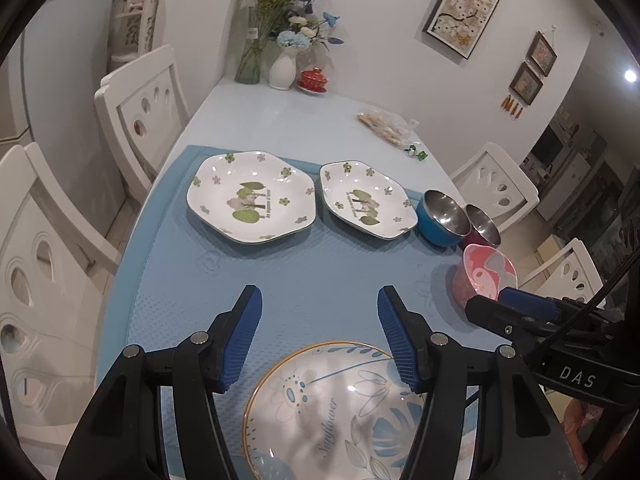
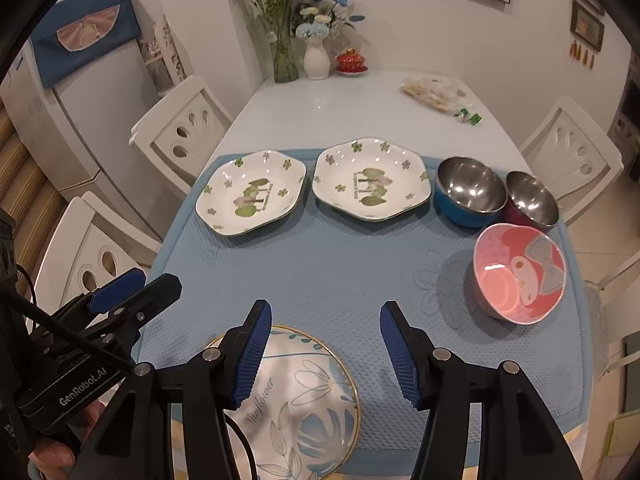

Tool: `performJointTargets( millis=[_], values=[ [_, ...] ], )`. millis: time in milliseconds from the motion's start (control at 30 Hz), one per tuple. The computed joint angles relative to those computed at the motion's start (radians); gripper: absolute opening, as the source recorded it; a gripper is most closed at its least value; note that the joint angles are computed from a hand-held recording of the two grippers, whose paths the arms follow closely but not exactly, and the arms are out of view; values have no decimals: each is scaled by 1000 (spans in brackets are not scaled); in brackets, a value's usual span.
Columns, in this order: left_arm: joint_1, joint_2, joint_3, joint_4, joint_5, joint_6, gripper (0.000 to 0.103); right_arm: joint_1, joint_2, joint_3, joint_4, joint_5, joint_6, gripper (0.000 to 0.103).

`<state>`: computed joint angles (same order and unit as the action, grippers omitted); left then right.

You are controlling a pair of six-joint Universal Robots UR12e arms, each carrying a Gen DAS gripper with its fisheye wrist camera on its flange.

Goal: Organize plates and bowls
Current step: 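Lower the Sunflower plate onto the mat and open both tools, then move both tools toward the larger hexagonal forest plate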

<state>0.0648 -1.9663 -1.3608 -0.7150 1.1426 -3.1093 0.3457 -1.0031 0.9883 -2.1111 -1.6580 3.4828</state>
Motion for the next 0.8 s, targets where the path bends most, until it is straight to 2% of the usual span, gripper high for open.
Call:
performJointTargets(
  millis=[267,800],
  values=[
    [1,-10,10,-27,8,-9,58,4,22,-30,26,-14,-19,55],
    [4,-9,2,-21,3,-16,58,9,35,-47,45,-6,-40,55]
  ],
)
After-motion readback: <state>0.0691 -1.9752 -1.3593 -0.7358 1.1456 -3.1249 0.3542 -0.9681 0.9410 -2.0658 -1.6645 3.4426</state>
